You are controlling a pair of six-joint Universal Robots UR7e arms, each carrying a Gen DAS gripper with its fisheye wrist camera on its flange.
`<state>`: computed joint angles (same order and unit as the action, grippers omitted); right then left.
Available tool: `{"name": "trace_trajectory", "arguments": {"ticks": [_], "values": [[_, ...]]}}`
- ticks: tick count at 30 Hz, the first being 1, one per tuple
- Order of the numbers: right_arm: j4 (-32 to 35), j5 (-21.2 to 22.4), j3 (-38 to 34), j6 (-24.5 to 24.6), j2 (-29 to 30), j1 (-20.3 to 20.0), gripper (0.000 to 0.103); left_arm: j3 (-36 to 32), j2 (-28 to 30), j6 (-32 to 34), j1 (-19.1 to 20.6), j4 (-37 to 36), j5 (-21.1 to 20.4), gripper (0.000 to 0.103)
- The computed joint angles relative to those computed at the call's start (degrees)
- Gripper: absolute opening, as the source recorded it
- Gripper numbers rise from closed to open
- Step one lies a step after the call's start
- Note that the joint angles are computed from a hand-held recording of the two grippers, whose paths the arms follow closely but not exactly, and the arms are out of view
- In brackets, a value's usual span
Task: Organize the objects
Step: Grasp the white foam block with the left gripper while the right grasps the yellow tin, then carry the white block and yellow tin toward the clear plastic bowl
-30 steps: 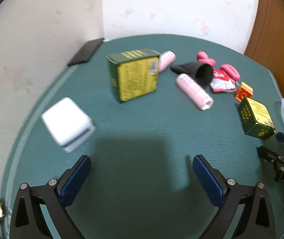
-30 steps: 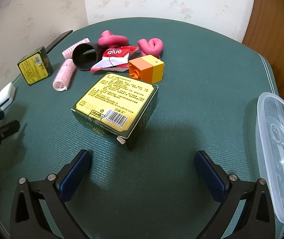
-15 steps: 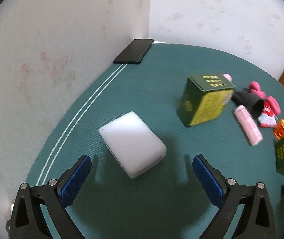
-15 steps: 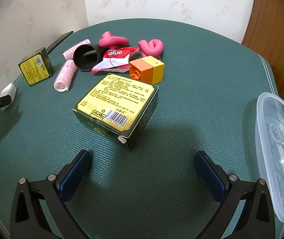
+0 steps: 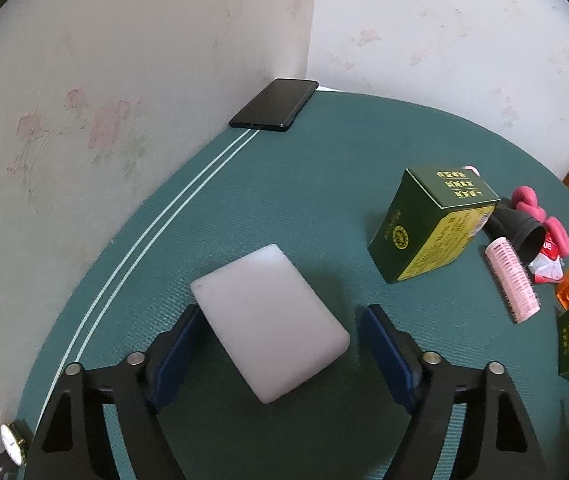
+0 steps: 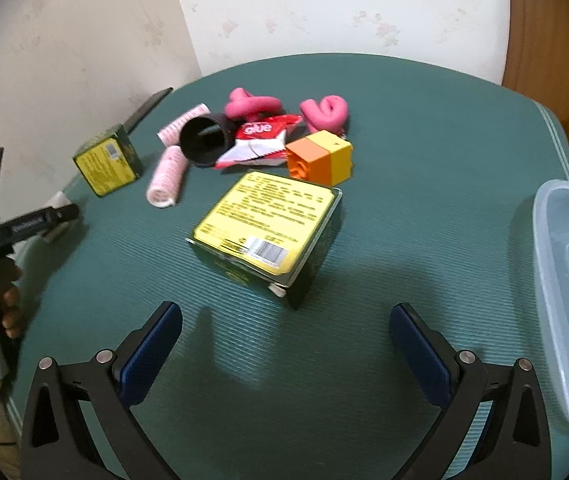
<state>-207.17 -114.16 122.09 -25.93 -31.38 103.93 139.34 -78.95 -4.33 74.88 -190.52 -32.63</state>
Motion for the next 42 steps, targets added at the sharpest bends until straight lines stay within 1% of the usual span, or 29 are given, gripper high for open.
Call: {"name": "trace_trajectory", "arguments": {"ticks": [3, 4, 7, 10, 15, 16, 17, 19, 21, 22, 27, 30, 33, 36, 40, 42], "values": [[1.08, -0.87, -1.58, 0.79, 0.49, 0.92, 0.103, 0.77, -0.26, 1.32, -0.02, -2.55, -1.68, 0.078], [1.34, -0.99, -2.11, 1.03, 0.63, 1.29, 0.103, 1.02, -0.45, 1.37, -0.16, -2.91, -1.89, 0.076], [1.90, -2.05, -4.94, 1.06, 1.92, 2.54, 0.103, 1.18, -0.29, 2.36, -0.08, -4.73, -2.73, 0.075], [1.67, -4.07, -8.06, 0.50, 4.03, 3.80, 0.103, 1.39, 0.06, 3.62, -0.28, -6.51, -3.20, 0.069], [1.37, -7.86, -12.90, 0.03, 8.04, 4.60, 0.103, 1.91, 0.12, 4.89, -0.70, -8.14, -3.84, 0.068], [0.80, -8.44, -13.48, -0.53, 8.70, 4.73, 0.099, 1.85, 0.19, 4.95, -0.68, -8.17, -3.97, 0.067], [0.44, -9.24, -14.02, -1.14, 9.34, 4.89, 0.090, 1.92, 0.05, 4.83, -0.64, -7.99, -4.07, 0.067], [0.06, -10.00, -14.32, -1.89, 9.97, 4.90, 0.082, 1.62, -0.21, 4.13, -0.22, -6.84, -4.67, 0.067], [-0.44, -9.21, -13.87, -1.91, 9.84, 4.53, 0.081, 1.50, -0.64, 3.34, 0.28, -5.84, -5.46, 0.067], [0.19, -9.61, -14.37, -1.58, 10.09, 4.77, 0.080, 1.46, -0.75, 3.11, 0.45, -5.71, -5.75, 0.066], [-3.92, -6.54, -12.25, -1.15, 9.47, 3.98, 0.078, 1.81, -0.66, 3.60, 0.35, -7.05, -5.63, 0.065], [-8.04, -5.41, -9.96, -2.40, 8.46, 4.15, 0.077, 2.49, -0.23, 4.57, -0.40, -9.80, -4.40, 0.064], [-11.65, -5.07, -9.62, -3.75, 8.82, 4.65, 0.077, 3.08, 0.61, 5.61, -1.57, -12.43, -2.02, 0.063], [-14.20, -4.78, -9.67, -4.31, 8.97, 5.05, 0.077, 4.13, 1.57, 6.77, -3.58, -15.17, 0.87, 0.063], [-17.76, -3.90, -7.92, -4.83, 7.91, 4.32, 0.077, 5.61, 1.54, 6.12, -5.76, -14.82, 2.25, 0.063], [-18.22, -3.49, -7.53, -4.28, 7.40, 4.00, 0.077, 6.18, 1.52, 5.38, -7.12, -13.75, 2.59, 0.063]]}}
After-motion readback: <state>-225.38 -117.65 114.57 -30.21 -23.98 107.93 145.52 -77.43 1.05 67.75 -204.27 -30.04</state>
